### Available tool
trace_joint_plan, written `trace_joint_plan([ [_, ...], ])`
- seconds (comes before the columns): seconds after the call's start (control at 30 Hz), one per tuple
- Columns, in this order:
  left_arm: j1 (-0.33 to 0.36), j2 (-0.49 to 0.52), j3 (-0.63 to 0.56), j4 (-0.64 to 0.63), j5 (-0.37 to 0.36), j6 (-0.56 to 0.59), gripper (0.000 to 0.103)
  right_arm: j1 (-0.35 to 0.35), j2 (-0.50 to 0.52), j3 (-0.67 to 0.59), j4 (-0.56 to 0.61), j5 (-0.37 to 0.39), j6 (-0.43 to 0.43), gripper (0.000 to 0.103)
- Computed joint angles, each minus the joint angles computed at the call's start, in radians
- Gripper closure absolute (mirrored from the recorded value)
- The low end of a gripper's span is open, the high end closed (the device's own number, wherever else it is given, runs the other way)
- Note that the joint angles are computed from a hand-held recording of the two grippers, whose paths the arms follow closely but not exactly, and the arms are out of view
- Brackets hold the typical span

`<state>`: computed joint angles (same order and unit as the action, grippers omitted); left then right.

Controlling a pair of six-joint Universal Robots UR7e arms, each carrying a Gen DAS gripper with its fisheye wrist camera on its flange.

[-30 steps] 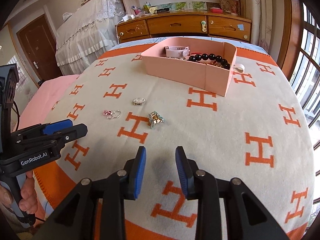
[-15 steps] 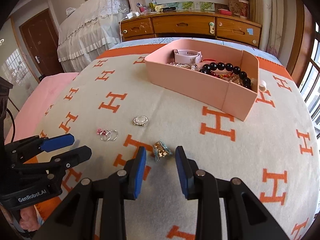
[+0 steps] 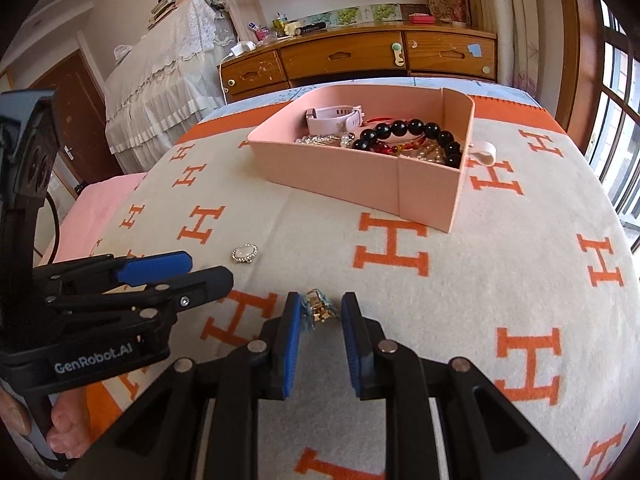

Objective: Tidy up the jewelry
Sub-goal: 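Grasp the round pearl brooch with left tool while right tool grasps the small gold brooch, then drop the round brooch into the pink box with left tool while right tool drops its brooch in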

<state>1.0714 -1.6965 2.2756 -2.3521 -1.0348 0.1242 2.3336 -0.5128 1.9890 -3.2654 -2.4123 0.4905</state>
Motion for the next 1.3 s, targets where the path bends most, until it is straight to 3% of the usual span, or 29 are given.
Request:
trace_joint_plan([
  [0.13,-0.018,0.042,0.001,-0.011,0.023,-0.052,0.074,-0.010,-0.009,0.029,-0.064,0.017,0.012,0.082],
  [0.33,-0.075,0.066,0.050,-0.080,0.122,-0.058,0.076,-0.022,-0.013,0.060,-0.145,0.056,-0.004,0.082],
  [0.4,-0.095,0.072,0.064,-0.095,0.154,-0.060,0.080,-0.026,-0.013,0.066,-0.165,0.067,-0.008,0.082],
  [0.43,-0.099,0.072,0.066,-0.094,0.155,-0.059,0.088,-0.027,-0.014,0.069,-0.172,0.071,-0.010,0.082],
  [0.53,-0.120,0.076,0.079,-0.099,0.180,-0.073,0.089,-0.032,-0.015,0.082,-0.199,0.082,-0.013,0.082],
  [0.73,-0.072,0.035,0.070,-0.116,0.083,-0.099,0.089,-0.034,-0.019,0.099,-0.230,0.084,-0.010,0.082],
  [1.07,-0.136,-0.090,0.052,-0.067,0.120,-0.101,0.089,-0.003,-0.057,0.110,-0.252,0.083,-0.012,0.082],
  [1.23,-0.154,-0.060,-0.048,-0.013,0.083,-0.090,0.089,0.023,-0.135,0.082,-0.215,0.055,-0.072,0.082],
  [1.3,-0.145,-0.017,-0.109,0.023,0.034,-0.092,0.089,0.017,-0.167,0.065,-0.219,0.046,-0.100,0.082],
])
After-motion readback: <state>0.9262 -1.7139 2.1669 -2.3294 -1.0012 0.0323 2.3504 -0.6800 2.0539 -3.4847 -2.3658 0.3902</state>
